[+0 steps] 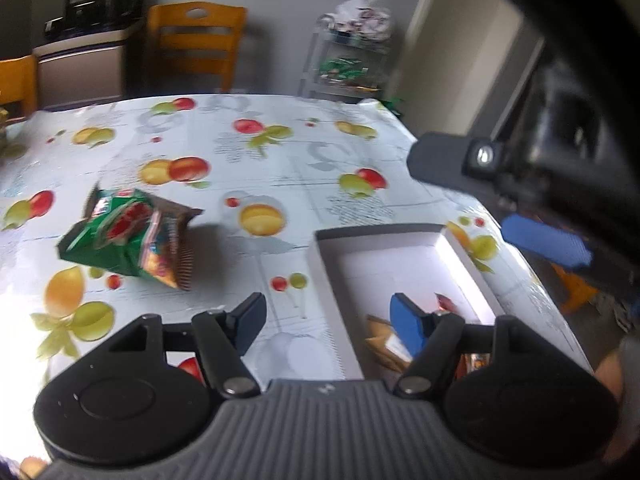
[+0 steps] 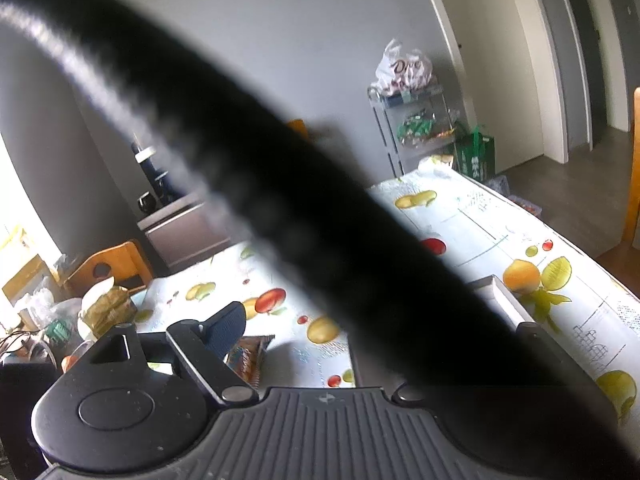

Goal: Organize snacks

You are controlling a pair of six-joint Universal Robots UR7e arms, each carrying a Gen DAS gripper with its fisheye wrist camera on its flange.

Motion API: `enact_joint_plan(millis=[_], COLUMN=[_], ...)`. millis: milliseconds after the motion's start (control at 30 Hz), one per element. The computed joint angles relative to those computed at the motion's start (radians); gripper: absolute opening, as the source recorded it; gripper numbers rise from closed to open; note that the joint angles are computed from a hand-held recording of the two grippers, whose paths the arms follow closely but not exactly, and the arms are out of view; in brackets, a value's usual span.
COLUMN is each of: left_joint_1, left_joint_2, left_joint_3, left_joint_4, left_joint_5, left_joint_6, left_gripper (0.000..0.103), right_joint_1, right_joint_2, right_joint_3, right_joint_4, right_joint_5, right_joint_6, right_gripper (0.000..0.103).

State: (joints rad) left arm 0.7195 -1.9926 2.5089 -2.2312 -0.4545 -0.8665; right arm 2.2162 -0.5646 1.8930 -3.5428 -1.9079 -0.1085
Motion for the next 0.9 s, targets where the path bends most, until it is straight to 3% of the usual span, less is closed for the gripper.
enact_joint_plan(millis=[267,433,667,733,900], left_joint_1=[-0.042,-0.088,-0.112,-0.109,-0.132], left_joint_2=[-0.077,-0.151,-0.207,-0.236,-0.289], left_joint_3=[-0.053,-0.079,-0.115,-0.127,-0.204], left_joint_4=[0.294,0.539,0.705,0.745,1.014], left_joint_5=[0.027,0.020,-0.014,-0.004,0.034], left_joint_6=[-0.204,-0.332,-0.430,-0.466,-0.647], left_gripper=[0.069,0.069,0.069,0.069,0.069], right_joint_1=[0.045,0.059,0.074,0.079,0.102], right_joint_2=[0.062,0.105,0.165,0.188,0.237], right_joint_3=[-0.025,-0.053,-0.106,-0.133,-0.203], right_joint_4=[-0.070,-0.179,-0.247,-0.250,-0.213], right_joint_5=[-0.045,-0.065,-0.054,-0.054,-0.051], right_joint_6=[0.009,-0.100,-0.224,-0.226,-0.186], right_gripper=[0.077,0.077,0.078,0.078,0.078])
